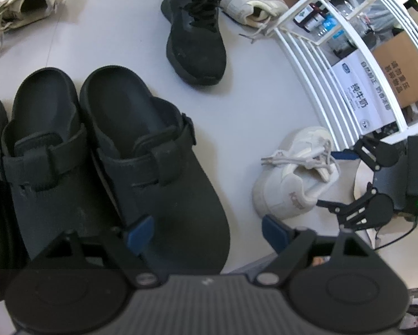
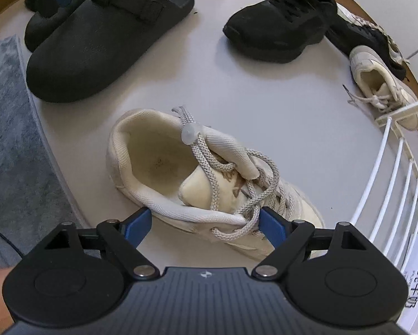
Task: Organize scattered shoes
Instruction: 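Lift the cream laced sneaker by its heel with the right gripper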
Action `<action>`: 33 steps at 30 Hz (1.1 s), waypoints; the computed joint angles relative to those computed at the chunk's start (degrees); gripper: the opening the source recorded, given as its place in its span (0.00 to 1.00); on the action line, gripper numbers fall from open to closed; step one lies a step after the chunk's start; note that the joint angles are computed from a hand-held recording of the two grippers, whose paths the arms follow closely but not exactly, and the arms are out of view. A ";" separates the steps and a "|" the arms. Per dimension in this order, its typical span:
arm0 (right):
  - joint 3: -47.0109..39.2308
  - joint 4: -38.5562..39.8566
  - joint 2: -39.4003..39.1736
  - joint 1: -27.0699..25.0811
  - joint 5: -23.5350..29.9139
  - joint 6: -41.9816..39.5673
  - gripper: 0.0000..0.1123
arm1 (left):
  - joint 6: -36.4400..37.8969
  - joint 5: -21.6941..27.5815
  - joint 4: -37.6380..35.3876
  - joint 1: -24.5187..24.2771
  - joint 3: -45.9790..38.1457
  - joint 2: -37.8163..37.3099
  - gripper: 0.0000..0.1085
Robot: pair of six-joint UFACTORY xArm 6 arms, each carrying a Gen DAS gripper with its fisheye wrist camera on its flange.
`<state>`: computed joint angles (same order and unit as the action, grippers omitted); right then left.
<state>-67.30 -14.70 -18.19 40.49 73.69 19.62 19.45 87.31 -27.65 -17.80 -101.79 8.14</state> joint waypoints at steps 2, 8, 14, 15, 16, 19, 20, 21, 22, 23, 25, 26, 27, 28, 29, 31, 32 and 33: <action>0.34 0.20 -0.17 -0.27 -0.69 1.70 0.76 | -0.12 0.23 -0.04 0.05 0.06 -0.03 0.80; -1.74 -0.66 1.99 -1.08 0.34 12.01 0.73 | -0.21 0.30 0.12 0.16 0.45 -0.22 0.80; -7.56 -0.32 6.56 -1.90 5.42 23.47 0.72 | -0.59 0.49 0.14 0.43 0.35 0.01 0.80; -7.92 0.09 6.79 -2.16 5.54 24.97 0.72 | -0.62 0.52 0.07 0.47 0.28 0.07 0.80; -7.85 0.65 6.66 -2.64 5.05 26.63 0.72 | -0.63 0.48 0.05 0.48 0.24 0.10 0.80; -5.29 3.47 4.11 -4.73 0.95 31.25 0.70 | -0.60 0.36 -0.11 0.57 0.19 0.16 0.80; -4.60 3.92 3.38 -5.00 0.22 32.40 0.68 | -0.56 0.38 -0.16 0.61 0.14 0.20 0.80; -3.68 4.23 2.37 -5.51 -0.87 34.00 0.67 | -0.54 0.42 -0.14 0.63 0.05 0.26 0.80; -2.77 4.42 1.42 -5.97 -1.72 35.35 0.65 | -0.53 0.45 -0.13 0.66 0.04 0.27 0.80; -2.27 4.49 0.91 -6.11 -2.13 35.96 0.62 | -0.51 0.47 -0.12 0.69 0.05 0.27 0.80; -1.21 4.95 -0.22 -6.60 -3.22 35.54 0.63 | -0.59 0.48 -0.10 0.74 0.09 0.27 0.80; -1.32 5.02 -0.15 -6.54 -3.25 34.66 0.63 | -0.62 0.47 -0.11 0.79 0.12 0.25 0.80; -1.83 4.91 0.09 -6.33 -2.96 32.10 0.64 | -0.61 0.44 -0.13 0.83 0.14 0.26 0.80; -2.46 3.74 0.18 -5.51 -2.19 28.16 0.68 | -0.58 0.47 -0.17 0.89 0.14 0.24 0.80; -2.37 3.42 -0.10 -5.55 -1.89 26.63 0.75 | -0.54 0.46 -0.16 0.95 0.15 0.22 0.80; -3.08 -0.02 -0.42 -3.95 0.10 21.78 0.79 | -0.60 0.46 -0.07 1.00 0.18 0.23 0.80; -3.21 -0.44 -0.55 -3.72 0.61 20.34 0.80 | -0.72 0.44 -0.01 1.01 0.24 0.21 0.80; -3.45 -1.27 -0.64 -3.42 1.74 17.96 0.83 | -0.72 0.44 -0.01 1.01 0.24 0.21 0.80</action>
<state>-70.76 -15.97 -18.84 37.08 75.44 37.58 18.74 87.75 -27.66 -16.79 -101.55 8.35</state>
